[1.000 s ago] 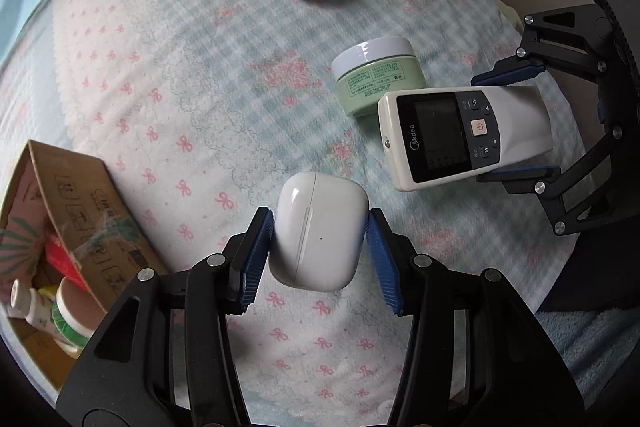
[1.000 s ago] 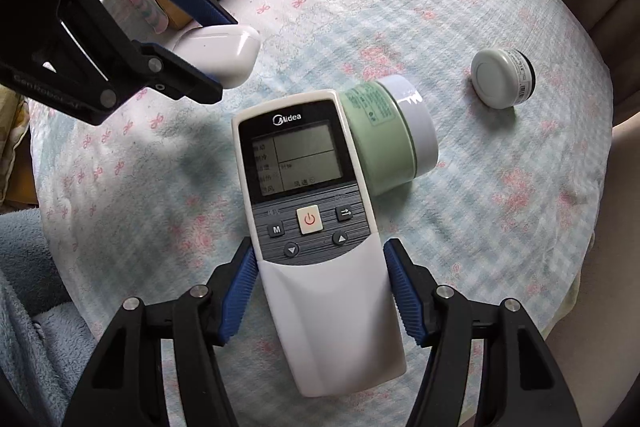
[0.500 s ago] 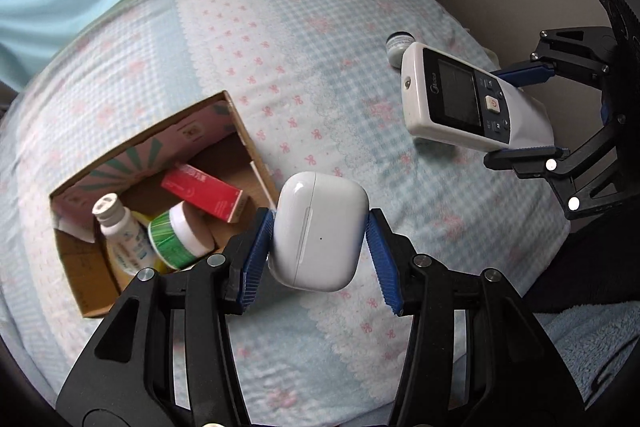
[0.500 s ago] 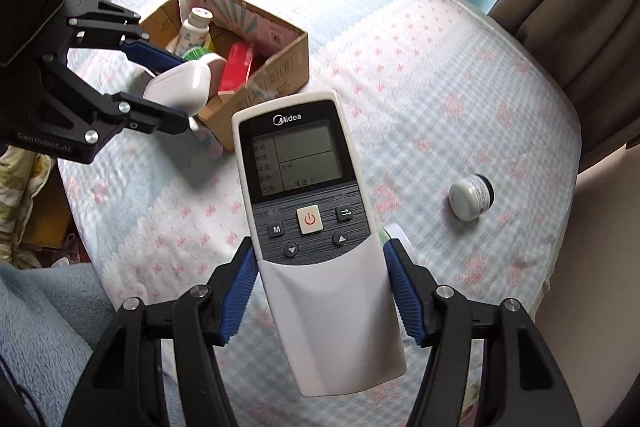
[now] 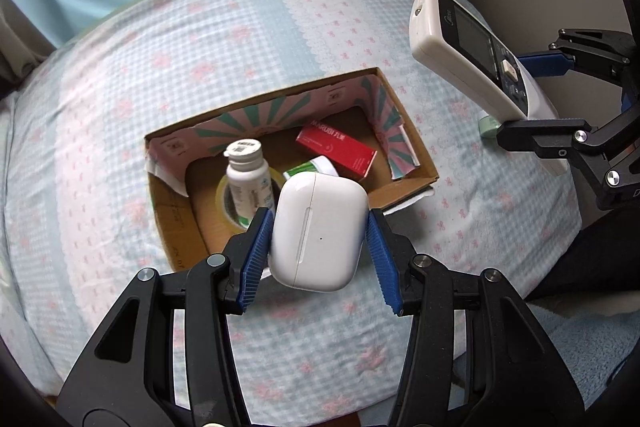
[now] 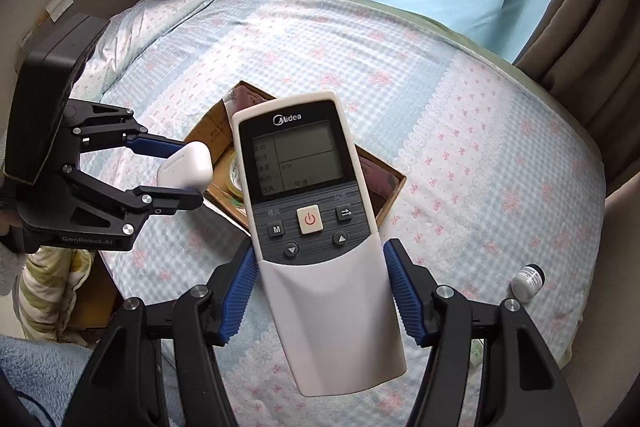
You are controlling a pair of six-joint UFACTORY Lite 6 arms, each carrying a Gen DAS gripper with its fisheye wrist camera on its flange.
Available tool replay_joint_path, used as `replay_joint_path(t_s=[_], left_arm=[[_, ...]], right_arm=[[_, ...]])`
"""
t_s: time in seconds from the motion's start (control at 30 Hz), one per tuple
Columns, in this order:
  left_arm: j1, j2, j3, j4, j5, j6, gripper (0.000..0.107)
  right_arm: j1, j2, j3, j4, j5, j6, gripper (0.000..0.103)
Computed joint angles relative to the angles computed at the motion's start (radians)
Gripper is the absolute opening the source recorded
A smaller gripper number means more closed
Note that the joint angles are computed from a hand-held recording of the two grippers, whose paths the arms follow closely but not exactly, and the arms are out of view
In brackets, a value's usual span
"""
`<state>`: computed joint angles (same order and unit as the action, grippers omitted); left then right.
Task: Organize rigid objects
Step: 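Carry the earbud case with the left tool while the right tool carries the remote to the box, then release the earbud case into the box with the left tool while the right tool releases the remote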
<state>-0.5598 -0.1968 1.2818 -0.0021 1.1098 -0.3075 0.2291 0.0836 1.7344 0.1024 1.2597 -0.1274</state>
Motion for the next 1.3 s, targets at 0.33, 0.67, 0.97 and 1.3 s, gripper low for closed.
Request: replay_joint_path(t_s=[0.33,0.67,0.97,1.3], left_arm=[[0.390,-0.008,-0.177,-0.185,-0.072,0.501,0.045],[0.479,0.210,-0.266,-0.255,-0.276,0.694,0.045],[0.504,0.346,-0.276,-0.322,-0.364,0.766,0.045],[0.470,0.336,-0.303,-0.281,-0.428,0.680,0.046]], right_arm=[[0.130,0.356,0.327,-0.052,0.025,0.219,0.059],[0.115,0.738,0.608,-0.005,0.070,0.204,0.059],[0.059,0.748,0.389,0.031,-0.041,0.246,0.059],[0.090,0.846,0.480,-0.022,0.014,0.299,0.060]])
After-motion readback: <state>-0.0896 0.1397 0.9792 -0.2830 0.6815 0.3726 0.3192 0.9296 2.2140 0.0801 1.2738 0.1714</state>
